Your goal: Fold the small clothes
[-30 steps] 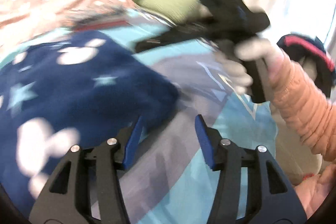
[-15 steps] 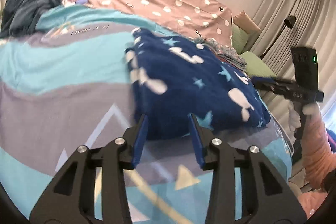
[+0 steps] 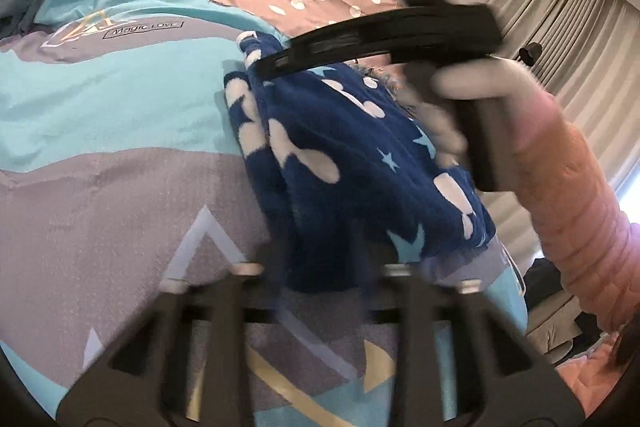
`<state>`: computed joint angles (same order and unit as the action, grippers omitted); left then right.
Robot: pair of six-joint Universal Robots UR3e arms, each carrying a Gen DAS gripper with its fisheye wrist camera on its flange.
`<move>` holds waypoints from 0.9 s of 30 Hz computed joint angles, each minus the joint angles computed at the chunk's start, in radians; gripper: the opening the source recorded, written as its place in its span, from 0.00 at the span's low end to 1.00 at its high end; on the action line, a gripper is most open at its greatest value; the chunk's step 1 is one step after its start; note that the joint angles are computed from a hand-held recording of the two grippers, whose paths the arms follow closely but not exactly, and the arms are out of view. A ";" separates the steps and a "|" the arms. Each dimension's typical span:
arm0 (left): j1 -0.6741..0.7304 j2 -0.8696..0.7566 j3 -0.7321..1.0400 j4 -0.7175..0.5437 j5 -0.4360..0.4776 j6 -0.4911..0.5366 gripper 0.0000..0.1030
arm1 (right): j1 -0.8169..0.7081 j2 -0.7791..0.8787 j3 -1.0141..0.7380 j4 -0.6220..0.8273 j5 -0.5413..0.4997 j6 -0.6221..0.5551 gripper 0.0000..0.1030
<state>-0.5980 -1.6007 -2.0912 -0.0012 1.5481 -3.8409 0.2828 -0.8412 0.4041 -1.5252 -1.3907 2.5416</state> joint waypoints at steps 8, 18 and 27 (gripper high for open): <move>0.006 0.010 -0.050 -0.037 -0.035 -0.012 0.11 | -0.053 0.018 0.119 -0.131 0.154 0.030 0.18; -0.030 0.118 -0.045 -0.052 0.076 -0.007 0.19 | -0.617 -0.808 1.073 -0.414 0.422 -0.044 0.66; -0.054 -0.173 0.312 -0.336 0.137 0.098 0.52 | -0.942 -1.224 1.496 -0.113 0.377 -0.203 0.78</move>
<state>-0.6517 -1.7742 -1.7795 -0.3372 1.6855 -3.7432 -0.6592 -2.0648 1.8999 -1.6382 -1.0136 2.3391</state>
